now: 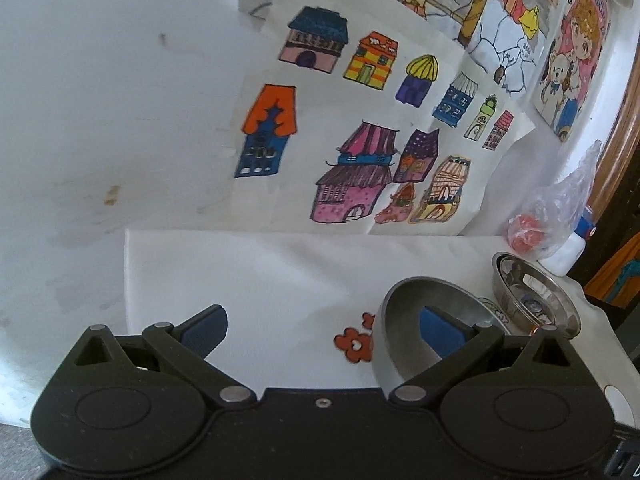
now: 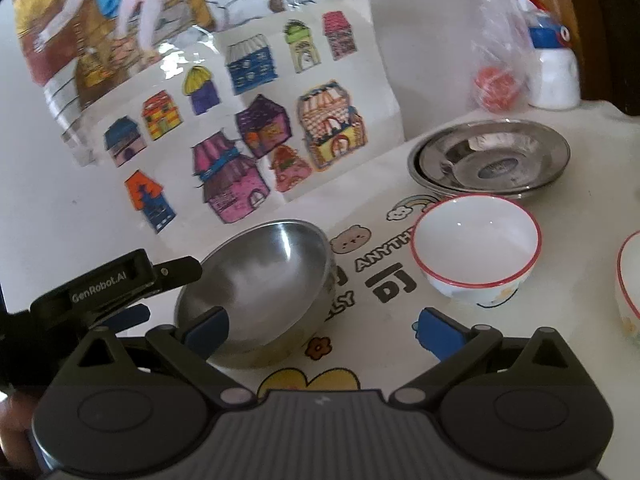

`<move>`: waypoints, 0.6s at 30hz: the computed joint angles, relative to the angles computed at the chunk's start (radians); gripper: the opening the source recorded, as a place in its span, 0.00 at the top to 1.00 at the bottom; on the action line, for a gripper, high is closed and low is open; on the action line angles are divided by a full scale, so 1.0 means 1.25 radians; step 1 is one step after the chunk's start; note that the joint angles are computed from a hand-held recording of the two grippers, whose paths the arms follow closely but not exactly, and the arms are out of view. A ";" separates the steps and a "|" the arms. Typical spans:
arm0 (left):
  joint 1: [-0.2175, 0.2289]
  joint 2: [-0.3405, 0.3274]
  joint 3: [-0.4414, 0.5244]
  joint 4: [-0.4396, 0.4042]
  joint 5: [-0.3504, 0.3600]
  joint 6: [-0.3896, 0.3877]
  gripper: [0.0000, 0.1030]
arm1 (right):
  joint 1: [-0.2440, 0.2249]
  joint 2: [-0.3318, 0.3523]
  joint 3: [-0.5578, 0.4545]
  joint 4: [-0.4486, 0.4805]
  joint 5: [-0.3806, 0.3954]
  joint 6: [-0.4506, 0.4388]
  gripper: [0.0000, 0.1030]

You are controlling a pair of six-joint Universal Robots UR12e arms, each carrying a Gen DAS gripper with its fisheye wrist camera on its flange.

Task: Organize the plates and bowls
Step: 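Move both grippers toward the large steel mixing bowl, then close the left gripper on the steel bowl rim while the right gripper grips it too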

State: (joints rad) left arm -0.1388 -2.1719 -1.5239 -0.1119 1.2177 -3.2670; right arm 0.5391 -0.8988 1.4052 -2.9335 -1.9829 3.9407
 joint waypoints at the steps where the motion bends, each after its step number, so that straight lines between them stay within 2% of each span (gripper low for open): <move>1: -0.001 -0.004 0.007 -0.006 -0.004 0.003 0.01 | -0.001 0.001 -0.002 0.005 0.000 0.005 0.00; 12: -0.008 -0.029 0.042 -0.035 -0.041 0.031 0.01 | 0.002 0.015 -0.017 0.000 -0.018 0.012 0.00; 18: -0.007 -0.031 0.056 -0.076 -0.063 0.035 0.04 | 0.003 0.018 -0.021 0.008 -0.029 0.023 0.00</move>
State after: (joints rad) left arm -0.1475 -2.2113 -1.4538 -0.2074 1.1387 -3.2239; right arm 0.5423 -0.8769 1.3793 -2.9232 -2.0186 3.9699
